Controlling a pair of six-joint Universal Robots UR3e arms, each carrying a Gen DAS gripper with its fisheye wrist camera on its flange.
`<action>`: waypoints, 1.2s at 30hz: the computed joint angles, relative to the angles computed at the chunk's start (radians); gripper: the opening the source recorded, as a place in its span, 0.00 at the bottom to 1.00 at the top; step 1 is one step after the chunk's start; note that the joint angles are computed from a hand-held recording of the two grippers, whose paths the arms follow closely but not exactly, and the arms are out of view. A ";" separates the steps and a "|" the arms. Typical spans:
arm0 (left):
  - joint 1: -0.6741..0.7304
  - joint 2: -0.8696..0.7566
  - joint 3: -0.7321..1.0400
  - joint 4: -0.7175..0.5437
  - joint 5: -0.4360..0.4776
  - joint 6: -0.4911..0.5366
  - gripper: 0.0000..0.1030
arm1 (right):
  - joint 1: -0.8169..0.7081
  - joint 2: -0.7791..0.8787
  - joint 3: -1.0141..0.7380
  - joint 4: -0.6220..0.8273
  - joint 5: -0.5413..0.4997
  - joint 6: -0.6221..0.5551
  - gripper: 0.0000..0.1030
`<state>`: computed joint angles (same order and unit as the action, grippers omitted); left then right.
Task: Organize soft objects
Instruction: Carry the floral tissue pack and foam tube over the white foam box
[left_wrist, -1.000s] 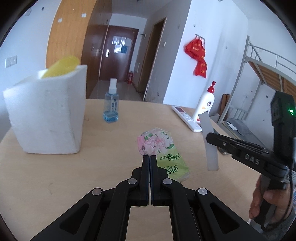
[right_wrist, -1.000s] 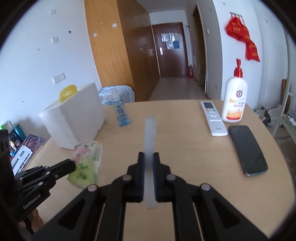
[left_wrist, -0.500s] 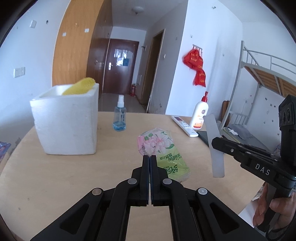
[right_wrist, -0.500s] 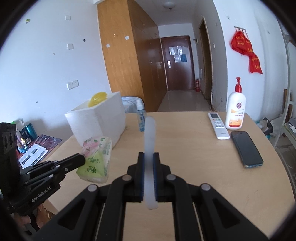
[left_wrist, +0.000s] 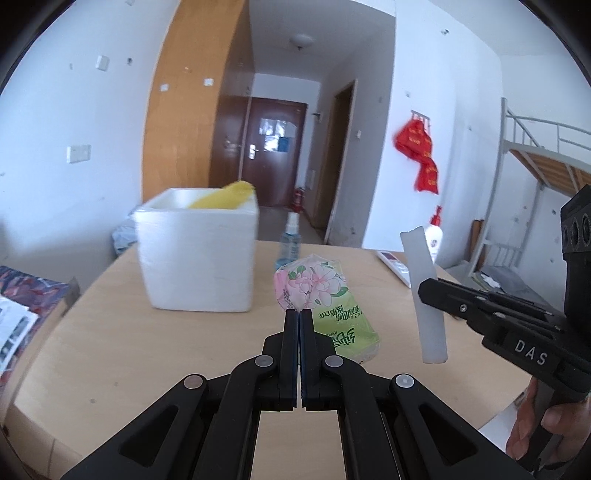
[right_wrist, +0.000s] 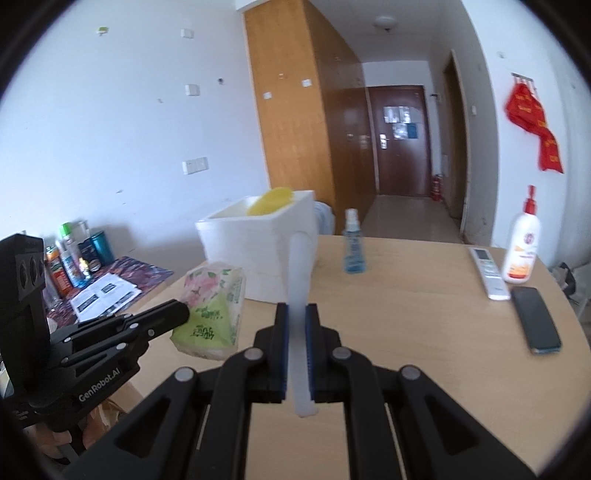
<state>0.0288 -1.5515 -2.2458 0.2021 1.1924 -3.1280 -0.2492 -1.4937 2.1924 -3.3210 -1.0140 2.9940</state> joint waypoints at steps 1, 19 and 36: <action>0.008 0.010 -0.010 0.004 0.009 0.000 0.00 | 0.015 0.014 -0.013 -0.001 0.001 -0.001 0.10; 0.325 0.293 -0.236 -0.074 -0.069 0.040 0.00 | 0.238 0.218 -0.243 0.052 0.009 -0.004 0.10; 0.294 0.227 -0.176 -0.062 -0.057 0.040 0.00 | 0.253 0.249 -0.303 0.060 -0.019 0.038 0.10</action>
